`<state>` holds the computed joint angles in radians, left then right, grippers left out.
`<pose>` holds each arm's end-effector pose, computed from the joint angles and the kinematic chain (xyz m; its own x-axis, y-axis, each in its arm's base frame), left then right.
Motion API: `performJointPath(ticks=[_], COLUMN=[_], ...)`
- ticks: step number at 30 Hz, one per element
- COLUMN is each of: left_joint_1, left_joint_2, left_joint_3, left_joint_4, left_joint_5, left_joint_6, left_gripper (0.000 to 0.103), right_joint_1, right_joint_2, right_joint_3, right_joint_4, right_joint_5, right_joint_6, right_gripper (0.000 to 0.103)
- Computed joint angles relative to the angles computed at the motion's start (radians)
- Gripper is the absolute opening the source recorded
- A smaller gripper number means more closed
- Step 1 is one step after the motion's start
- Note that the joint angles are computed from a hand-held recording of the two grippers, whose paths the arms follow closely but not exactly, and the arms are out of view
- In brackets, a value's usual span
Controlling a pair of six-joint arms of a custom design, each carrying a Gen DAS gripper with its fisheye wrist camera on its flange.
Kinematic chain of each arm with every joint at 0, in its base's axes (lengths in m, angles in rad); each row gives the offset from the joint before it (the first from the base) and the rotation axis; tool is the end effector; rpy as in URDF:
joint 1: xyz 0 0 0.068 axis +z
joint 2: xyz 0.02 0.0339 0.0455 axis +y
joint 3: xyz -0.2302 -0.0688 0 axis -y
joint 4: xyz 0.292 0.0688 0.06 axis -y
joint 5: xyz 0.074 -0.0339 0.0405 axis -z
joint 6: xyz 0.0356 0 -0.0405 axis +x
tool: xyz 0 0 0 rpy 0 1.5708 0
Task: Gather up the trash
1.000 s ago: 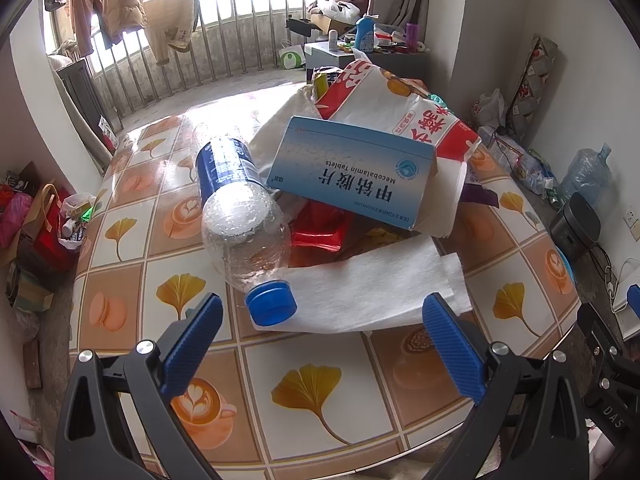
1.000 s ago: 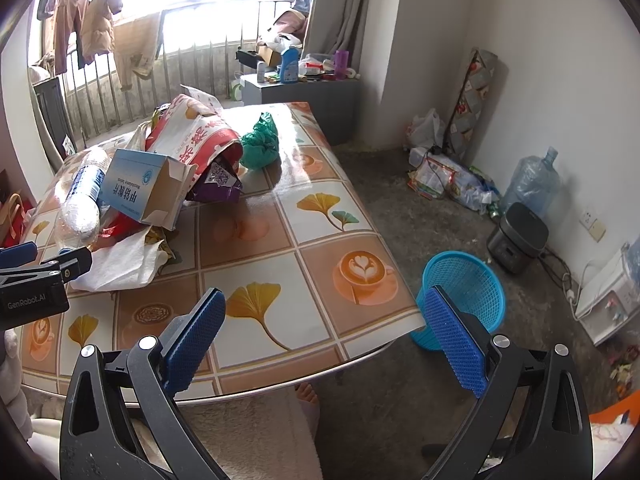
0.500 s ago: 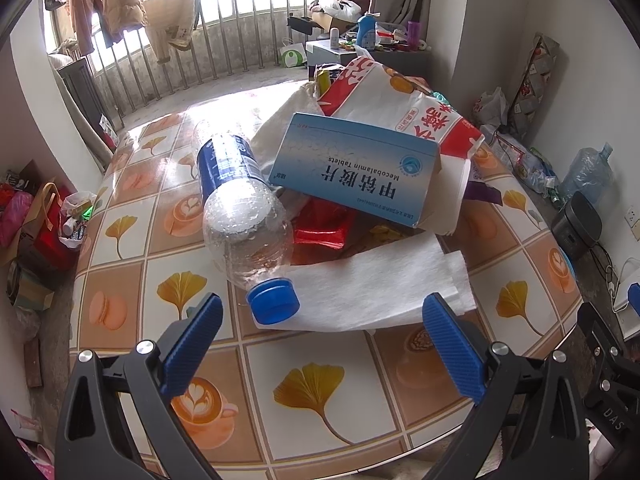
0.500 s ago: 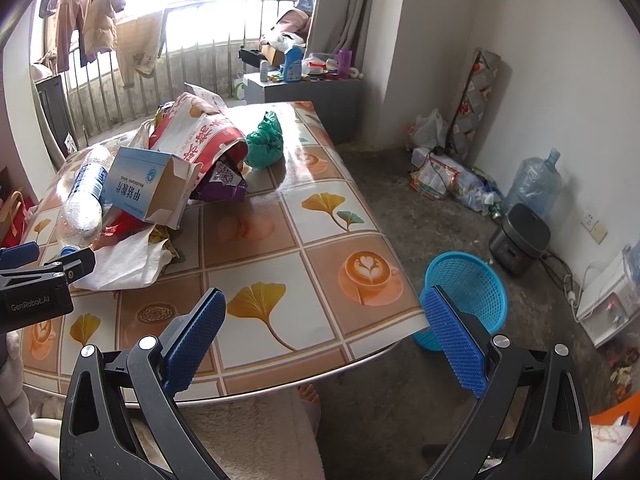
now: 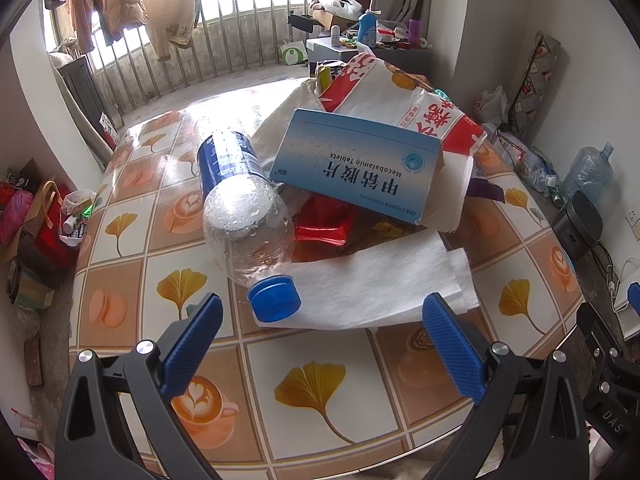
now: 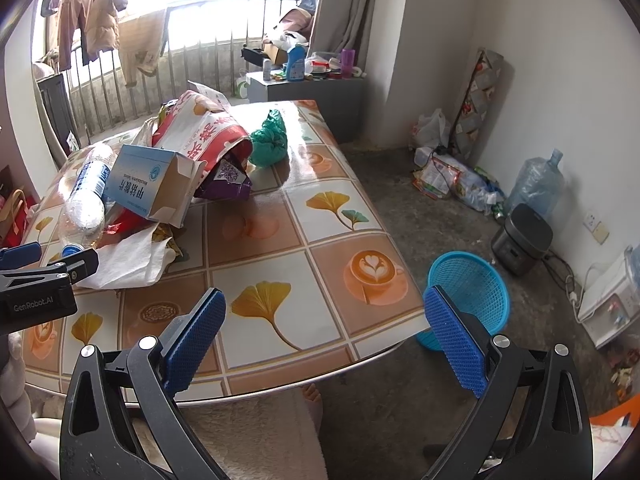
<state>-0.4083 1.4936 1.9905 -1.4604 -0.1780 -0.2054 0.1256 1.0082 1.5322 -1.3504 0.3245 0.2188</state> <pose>0.2710 -0.1104 0.4454 -0.7986 0.1268 -0.5883 0.1381 0.9901 0.0260 0.1929 0.0129 0.4270 -0.6916 0.1200 -0.7123 0.2517 0.9643 -0.0818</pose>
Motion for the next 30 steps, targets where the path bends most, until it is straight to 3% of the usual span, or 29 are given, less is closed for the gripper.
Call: performJointPath(ticks=[30], left_joint_1=[0.017], left_joint_2=[-0.017], left_joint_3=[-0.029], left_joint_4=[0.004], left_joint_5=[0.009], left_joint_6=[0.008], left_gripper=[0.097], right_joint_1=[-0.006], right_joint_2=[0.006], right_joint_3=[0.000], right_joint_4=[0.003], right_joint_5=[-0.009], right_joint_6=[-0.001], right_gripper=[0.095])
